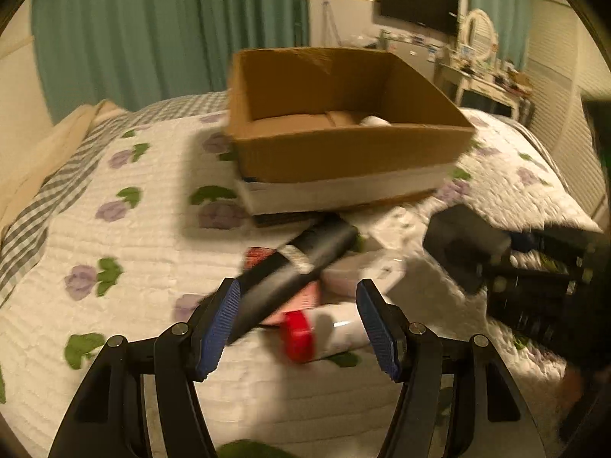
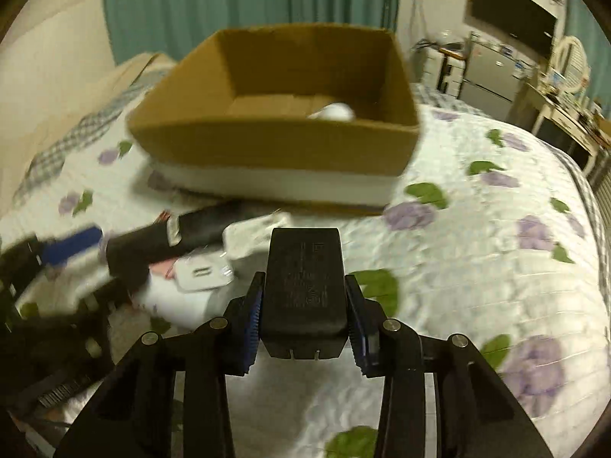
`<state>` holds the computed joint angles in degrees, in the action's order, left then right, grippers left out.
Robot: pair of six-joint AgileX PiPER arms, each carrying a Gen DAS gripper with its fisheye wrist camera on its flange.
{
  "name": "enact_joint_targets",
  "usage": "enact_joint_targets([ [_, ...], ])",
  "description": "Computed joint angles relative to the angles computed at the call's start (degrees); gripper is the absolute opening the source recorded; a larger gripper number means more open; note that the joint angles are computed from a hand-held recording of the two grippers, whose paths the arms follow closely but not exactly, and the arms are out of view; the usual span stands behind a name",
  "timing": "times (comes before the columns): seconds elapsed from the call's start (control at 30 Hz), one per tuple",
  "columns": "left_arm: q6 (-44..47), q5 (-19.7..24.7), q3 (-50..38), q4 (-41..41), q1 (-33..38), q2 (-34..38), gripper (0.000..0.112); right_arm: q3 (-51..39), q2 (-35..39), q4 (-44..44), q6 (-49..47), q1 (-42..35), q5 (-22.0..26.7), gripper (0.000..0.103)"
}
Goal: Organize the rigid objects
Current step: 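Grasp the white USB charger with the left tool while right tool holds adapter, then lower charger and adapter into the box and open both tools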
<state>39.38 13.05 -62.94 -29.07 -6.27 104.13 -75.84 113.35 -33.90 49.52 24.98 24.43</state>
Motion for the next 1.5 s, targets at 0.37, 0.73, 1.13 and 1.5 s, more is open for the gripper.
enact_joint_targets([
  [0.37, -2.7, 3.8, -7.5, 11.6, -6.1, 7.1, 0.066, 1.1, -2.9, 4.6, -3.0, -2.8, -0.2, 0.038],
  [0.73, -8.5, 6.1, -12.7, 16.2, -6.7, 11.4, 0.042, 0.7, -2.2, 5.4, -3.0, -2.9, 0.6, 0.038],
  [1.13, 7.1, 3.8, -6.8, -1.2, -4.8, 1.6, 0.025, 1.6, -4.7, 0.4, 0.7, -1.9, -0.6, 0.038],
  [1.5, 1.9, 10.5, -17.1, -0.5, -0.7, -2.0, 0.025, -10.7, -7.3, 3.5, -9.6, -2.0, 3.6, 0.038],
])
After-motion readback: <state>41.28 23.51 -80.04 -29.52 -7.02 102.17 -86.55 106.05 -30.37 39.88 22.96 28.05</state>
